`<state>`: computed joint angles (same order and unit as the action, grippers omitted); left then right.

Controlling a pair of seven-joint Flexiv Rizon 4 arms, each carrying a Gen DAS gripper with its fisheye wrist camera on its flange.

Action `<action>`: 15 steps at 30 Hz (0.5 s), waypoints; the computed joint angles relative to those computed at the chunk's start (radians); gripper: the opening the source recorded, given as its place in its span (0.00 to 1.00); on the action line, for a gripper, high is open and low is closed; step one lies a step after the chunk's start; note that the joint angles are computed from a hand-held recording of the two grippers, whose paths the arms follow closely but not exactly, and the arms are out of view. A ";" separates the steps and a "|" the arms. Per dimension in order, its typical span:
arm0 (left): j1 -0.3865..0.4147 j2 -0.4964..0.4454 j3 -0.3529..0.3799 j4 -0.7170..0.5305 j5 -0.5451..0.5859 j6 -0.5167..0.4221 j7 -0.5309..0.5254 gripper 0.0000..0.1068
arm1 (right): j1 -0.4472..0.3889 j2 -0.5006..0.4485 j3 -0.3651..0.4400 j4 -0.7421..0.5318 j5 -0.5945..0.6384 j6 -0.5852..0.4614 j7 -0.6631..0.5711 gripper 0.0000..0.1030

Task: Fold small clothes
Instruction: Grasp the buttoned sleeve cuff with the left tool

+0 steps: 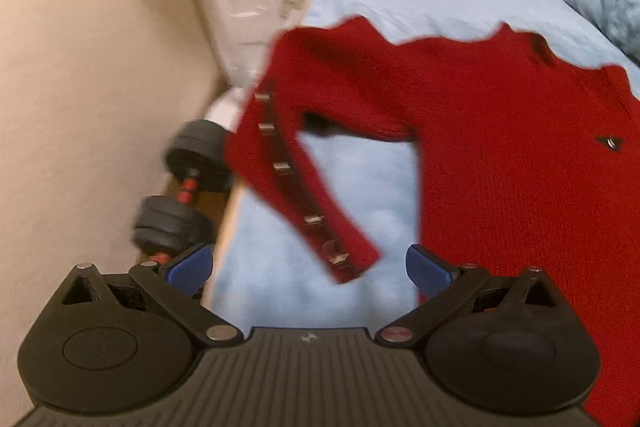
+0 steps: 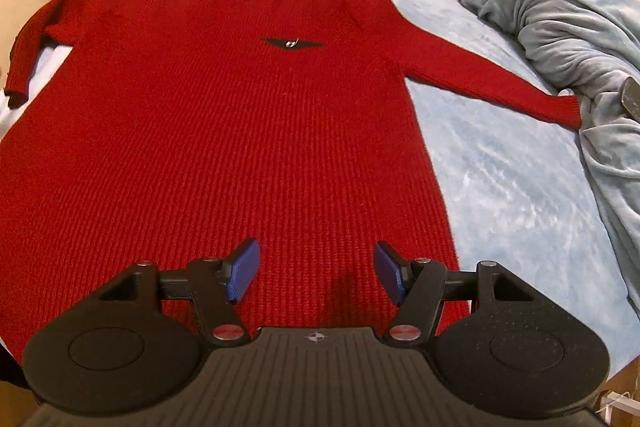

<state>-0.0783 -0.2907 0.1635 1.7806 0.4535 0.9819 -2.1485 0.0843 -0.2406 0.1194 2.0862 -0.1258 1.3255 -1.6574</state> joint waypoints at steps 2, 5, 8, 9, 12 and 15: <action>0.000 -0.067 -0.006 -0.077 -0.016 -0.083 0.005 0.88 | 0.008 -0.001 -0.005 0.003 -0.015 -0.004 0.007 0.63; 0.074 -0.110 -0.051 -0.083 -0.209 -0.084 0.071 0.07 | 0.010 0.001 -0.007 0.003 -0.024 -0.004 0.012 0.63; 0.103 -0.058 -0.052 -0.099 -0.301 -0.095 0.136 0.07 | -0.015 -0.005 0.014 -0.012 0.013 -0.003 -0.047 0.63; 0.119 -0.029 -0.057 -0.111 -0.334 -0.105 0.183 0.07 | -0.016 -0.010 0.009 -0.014 0.012 0.004 -0.052 0.63; 0.173 0.049 -0.065 -0.193 -0.442 -0.179 0.314 0.07 | 0.003 -0.030 -0.033 -0.009 -0.019 0.044 0.008 0.63; 0.209 0.076 -0.051 -0.329 -0.475 -0.277 0.334 0.07 | -0.027 -0.047 -0.005 -0.018 0.012 0.068 0.002 0.63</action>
<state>0.1303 -0.2143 0.1124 1.4519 -0.0210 0.7052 -1.8149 0.0576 -0.2873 0.1147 2.0682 -0.1139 1.3936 -1.6556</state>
